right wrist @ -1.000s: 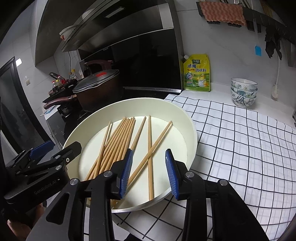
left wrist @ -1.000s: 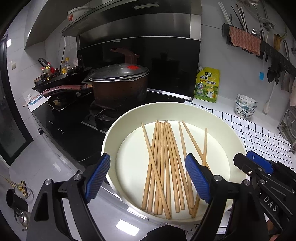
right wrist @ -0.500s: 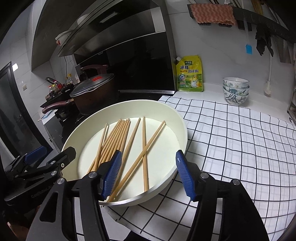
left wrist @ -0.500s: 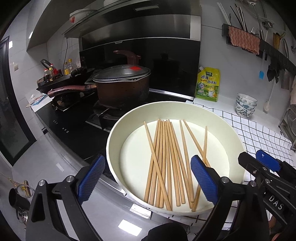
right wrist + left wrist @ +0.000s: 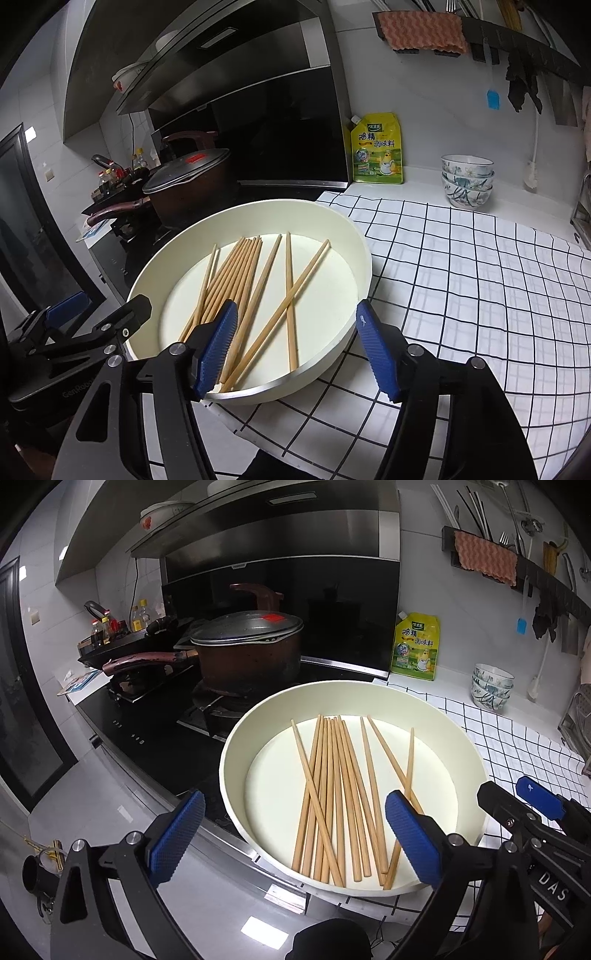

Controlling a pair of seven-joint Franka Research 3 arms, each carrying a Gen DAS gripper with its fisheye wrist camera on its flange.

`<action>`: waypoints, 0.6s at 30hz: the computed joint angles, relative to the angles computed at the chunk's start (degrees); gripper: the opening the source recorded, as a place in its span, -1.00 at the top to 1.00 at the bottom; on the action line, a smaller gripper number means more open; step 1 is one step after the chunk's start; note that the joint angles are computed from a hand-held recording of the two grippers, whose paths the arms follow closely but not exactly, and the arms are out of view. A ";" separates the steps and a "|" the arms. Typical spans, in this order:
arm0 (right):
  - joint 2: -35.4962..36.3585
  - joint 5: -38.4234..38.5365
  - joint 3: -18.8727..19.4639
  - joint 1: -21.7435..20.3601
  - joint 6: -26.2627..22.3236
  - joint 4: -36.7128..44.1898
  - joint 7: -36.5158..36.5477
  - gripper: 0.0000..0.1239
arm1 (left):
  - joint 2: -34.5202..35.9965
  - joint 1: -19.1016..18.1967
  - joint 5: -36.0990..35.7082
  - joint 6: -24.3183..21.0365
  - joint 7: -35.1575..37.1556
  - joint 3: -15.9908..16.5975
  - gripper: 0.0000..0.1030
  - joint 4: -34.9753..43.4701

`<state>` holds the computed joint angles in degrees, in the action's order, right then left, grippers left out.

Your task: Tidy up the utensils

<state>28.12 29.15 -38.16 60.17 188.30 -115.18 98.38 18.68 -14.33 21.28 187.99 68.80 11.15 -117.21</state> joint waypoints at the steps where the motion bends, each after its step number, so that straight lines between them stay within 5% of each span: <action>1: -0.03 -0.01 -0.13 0.14 0.07 -0.04 -0.06 -0.03 | -0.13 0.59 0.02 -0.06 0.14 -0.63 -0.88 -0.09; 4: -0.15 0.26 -0.53 0.65 0.21 -0.19 -0.28 -0.03 | -0.42 1.57 -0.02 -0.25 0.22 -1.60 -0.88 -0.34; 12: -0.11 1.15 -2.35 2.63 0.13 -0.78 -0.86 -0.03 | -0.43 -1.96 0.38 -0.40 -1.13 2.11 -0.88 -0.60; 18: -0.35 2.01 -2.90 3.37 0.68 -1.30 -1.25 -0.04 | -0.73 0.19 0.90 -0.69 -0.88 -0.25 -0.88 -0.79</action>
